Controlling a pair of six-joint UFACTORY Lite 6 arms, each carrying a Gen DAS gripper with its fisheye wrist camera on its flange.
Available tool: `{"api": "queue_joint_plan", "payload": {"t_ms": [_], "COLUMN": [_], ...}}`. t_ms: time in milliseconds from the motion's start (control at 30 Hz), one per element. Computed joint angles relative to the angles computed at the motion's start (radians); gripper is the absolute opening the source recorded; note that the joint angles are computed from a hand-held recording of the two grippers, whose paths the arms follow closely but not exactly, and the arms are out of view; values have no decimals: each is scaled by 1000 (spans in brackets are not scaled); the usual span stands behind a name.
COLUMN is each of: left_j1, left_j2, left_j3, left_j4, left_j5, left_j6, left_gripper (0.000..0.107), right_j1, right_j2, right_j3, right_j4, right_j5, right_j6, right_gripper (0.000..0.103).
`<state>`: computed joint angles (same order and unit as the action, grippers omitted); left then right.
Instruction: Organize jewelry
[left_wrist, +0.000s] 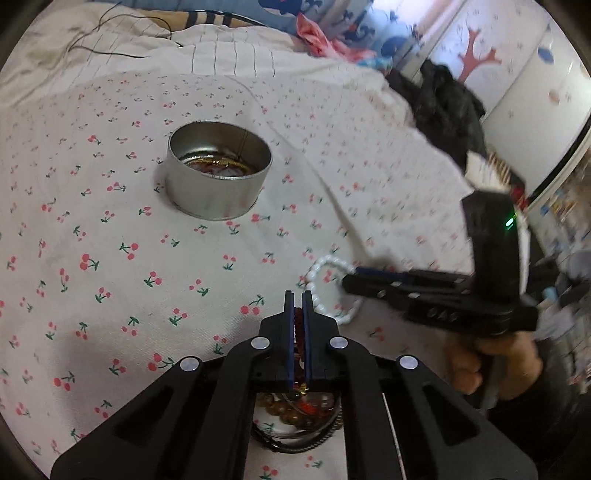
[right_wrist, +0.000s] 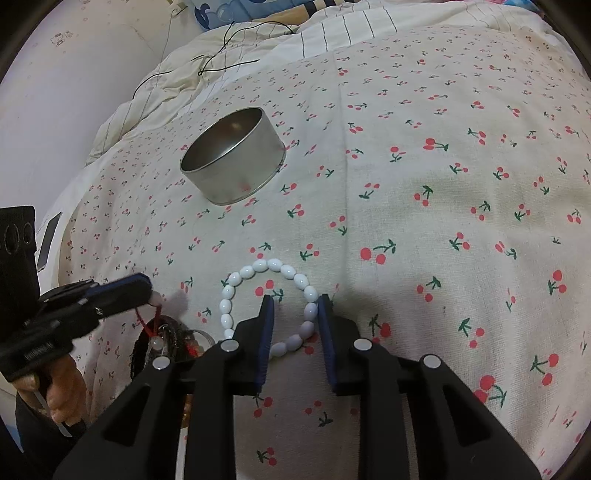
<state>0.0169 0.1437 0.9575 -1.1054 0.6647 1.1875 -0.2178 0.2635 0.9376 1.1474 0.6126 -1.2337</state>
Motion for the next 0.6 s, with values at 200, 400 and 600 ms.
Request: {"api": "queue_joint_plan", "payload": {"t_ms": [200, 400, 600], "left_j1": [32, 38, 43], "left_j2": [-39, -44, 48], "left_j3": [11, 100, 290], "left_j4": [-35, -24, 22], "left_j5": [66, 96, 100], "left_j6": [13, -38, -125], "left_gripper": [3, 3, 3], "right_j1": [-14, -64, -107], "right_j2": [8, -16, -79], "right_j3": [2, -10, -33], "right_j4": [13, 102, 186], "right_j5": [18, 88, 166], "right_j6": [-13, -79, -151], "right_gripper": [8, 8, 8]}}
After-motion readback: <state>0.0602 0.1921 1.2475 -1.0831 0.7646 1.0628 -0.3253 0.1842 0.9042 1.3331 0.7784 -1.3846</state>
